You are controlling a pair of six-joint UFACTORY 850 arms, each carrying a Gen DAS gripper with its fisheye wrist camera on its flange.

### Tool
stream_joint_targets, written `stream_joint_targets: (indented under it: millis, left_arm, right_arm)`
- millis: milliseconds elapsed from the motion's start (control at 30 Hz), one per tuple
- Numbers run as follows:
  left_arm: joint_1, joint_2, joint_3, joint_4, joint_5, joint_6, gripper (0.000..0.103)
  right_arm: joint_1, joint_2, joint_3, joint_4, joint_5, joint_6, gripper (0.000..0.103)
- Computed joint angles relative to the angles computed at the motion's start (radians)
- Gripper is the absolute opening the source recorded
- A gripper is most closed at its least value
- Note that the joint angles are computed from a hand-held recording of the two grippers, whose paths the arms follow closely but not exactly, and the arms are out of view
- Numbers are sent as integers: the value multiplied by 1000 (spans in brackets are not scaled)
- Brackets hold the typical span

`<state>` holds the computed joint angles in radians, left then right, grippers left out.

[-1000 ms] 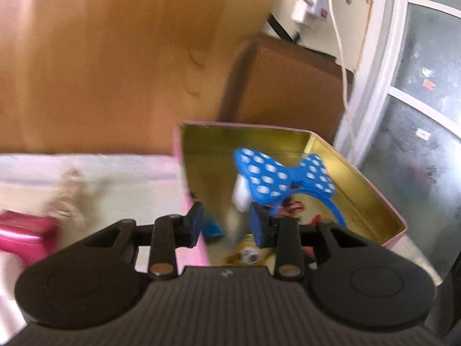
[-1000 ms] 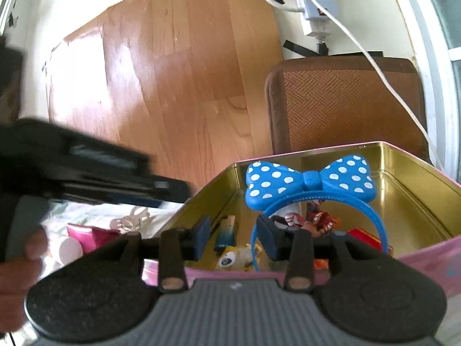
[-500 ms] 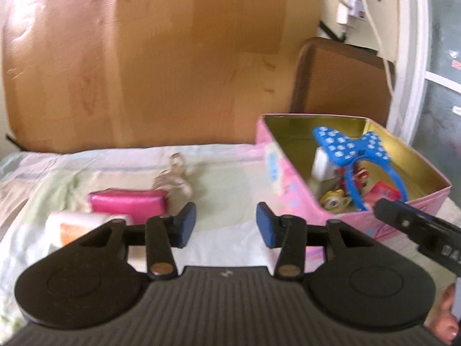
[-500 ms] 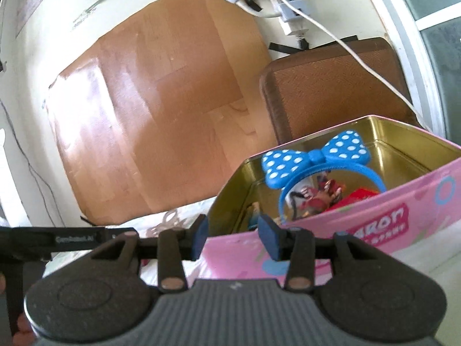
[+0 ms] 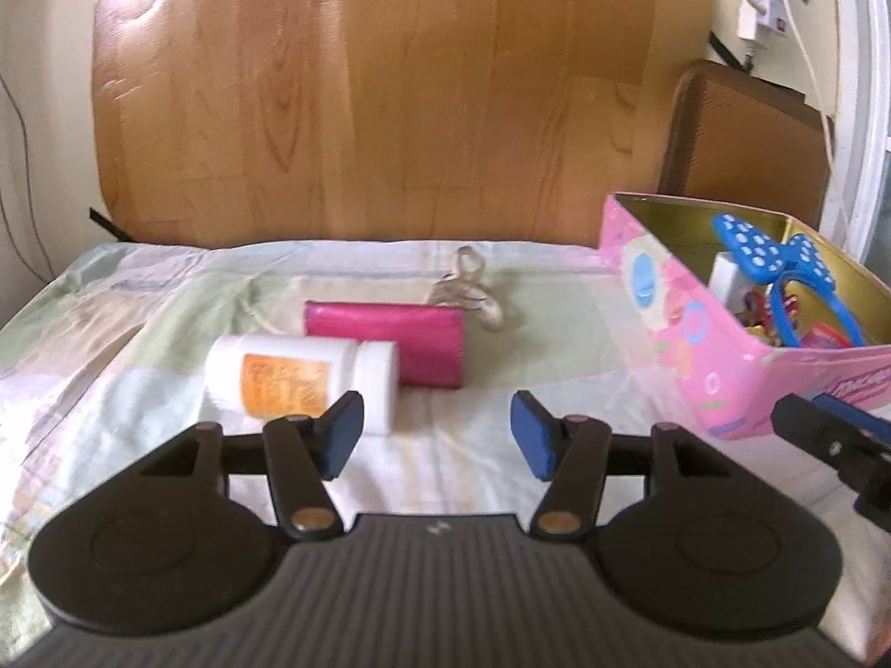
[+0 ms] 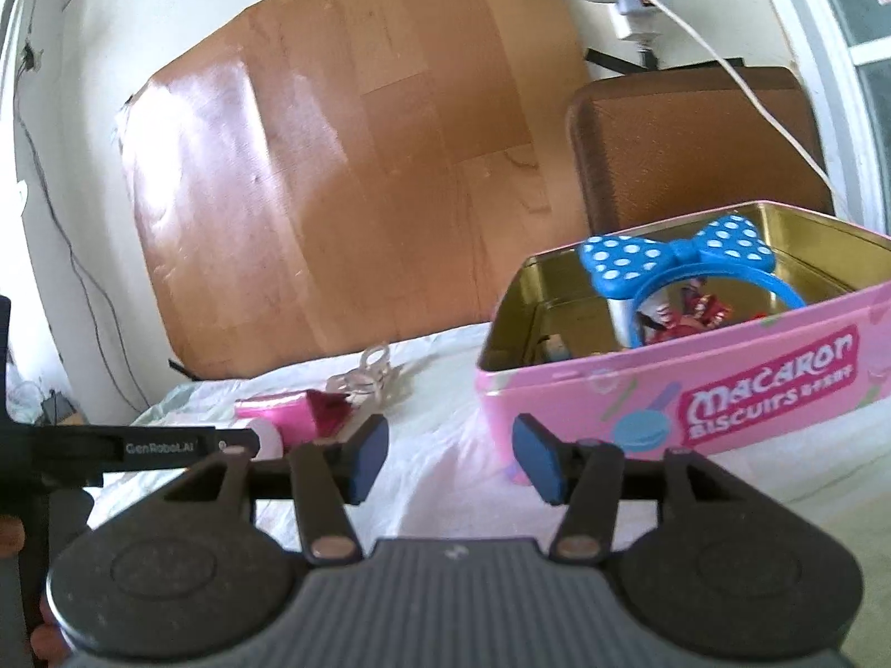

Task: Organize rigid objects
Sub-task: 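Move the right tool to the white pill bottle and grasp it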

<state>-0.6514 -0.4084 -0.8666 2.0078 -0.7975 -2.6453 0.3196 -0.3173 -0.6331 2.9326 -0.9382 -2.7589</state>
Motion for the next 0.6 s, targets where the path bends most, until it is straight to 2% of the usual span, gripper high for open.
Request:
stream_joint_targets:
  millis: [233,467,600]
  left_arm:
    - [28,3,46,13,-24,-35,61]
    - [88,4,93,-63,-76,-59,61]
    - [131,27,135,25,-55,-234,61]
  right_arm:
    - [36,0,-17,5,37,-40,51]
    - [72,-27,-81,-53,85,-65,52]
    - [93,-63,-164,-170,147,-16,52]
